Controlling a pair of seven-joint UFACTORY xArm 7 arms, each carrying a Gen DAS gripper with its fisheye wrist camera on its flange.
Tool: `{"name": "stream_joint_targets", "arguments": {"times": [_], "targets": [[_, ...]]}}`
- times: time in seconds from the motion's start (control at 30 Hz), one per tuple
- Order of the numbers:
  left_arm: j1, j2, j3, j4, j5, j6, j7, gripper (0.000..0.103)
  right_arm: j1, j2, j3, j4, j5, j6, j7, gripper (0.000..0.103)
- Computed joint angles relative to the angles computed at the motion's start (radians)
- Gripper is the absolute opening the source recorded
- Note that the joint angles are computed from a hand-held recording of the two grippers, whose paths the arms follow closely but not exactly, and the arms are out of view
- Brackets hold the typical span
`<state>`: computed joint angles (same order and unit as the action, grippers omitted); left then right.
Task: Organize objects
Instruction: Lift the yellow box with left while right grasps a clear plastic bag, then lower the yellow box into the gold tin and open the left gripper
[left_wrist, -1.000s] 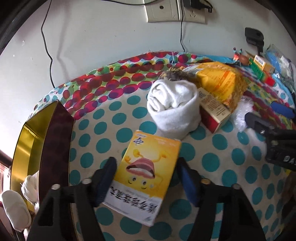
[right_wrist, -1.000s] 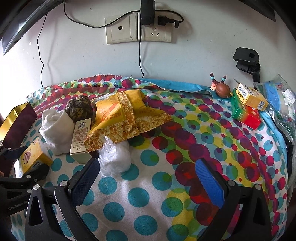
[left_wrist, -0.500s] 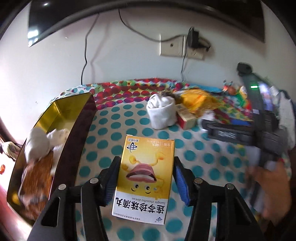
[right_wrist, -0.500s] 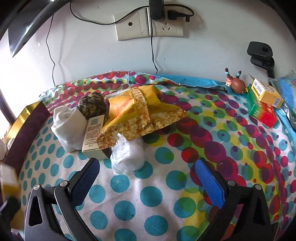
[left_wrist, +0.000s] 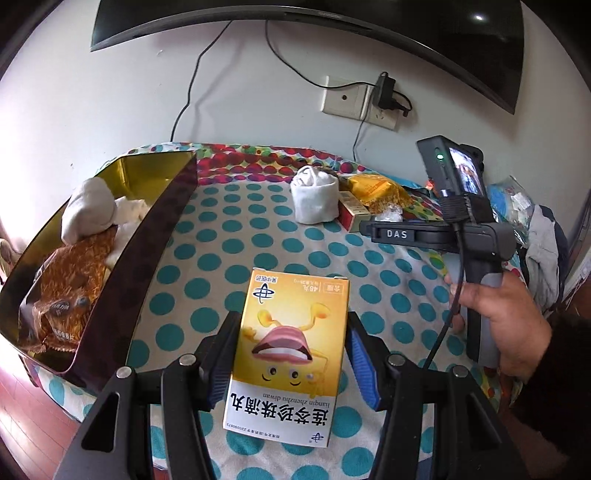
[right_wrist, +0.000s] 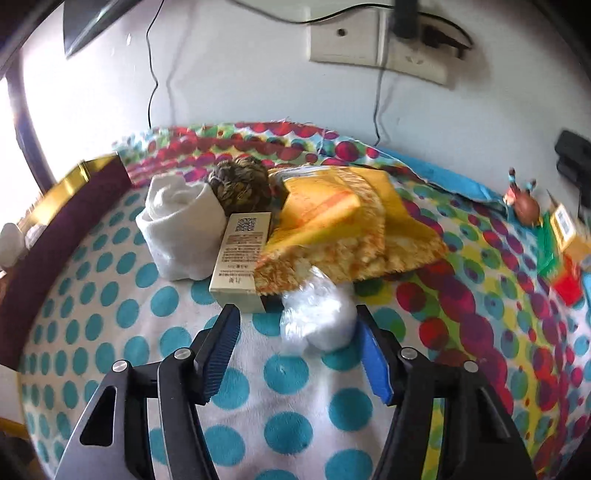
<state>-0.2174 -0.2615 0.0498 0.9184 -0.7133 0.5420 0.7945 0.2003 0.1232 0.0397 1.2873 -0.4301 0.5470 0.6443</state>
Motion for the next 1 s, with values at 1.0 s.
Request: {"name": "stream_joint_targets", "arguments": {"times": [1.0], "targets": [[-0.014, -0.122, -0.011, -0.087, 0.167, -0.062, -0.175, 0.057, -0.02, -0.122, 0.093, -0.099, -0.603, 0.035, 0.385, 0.026]]}}
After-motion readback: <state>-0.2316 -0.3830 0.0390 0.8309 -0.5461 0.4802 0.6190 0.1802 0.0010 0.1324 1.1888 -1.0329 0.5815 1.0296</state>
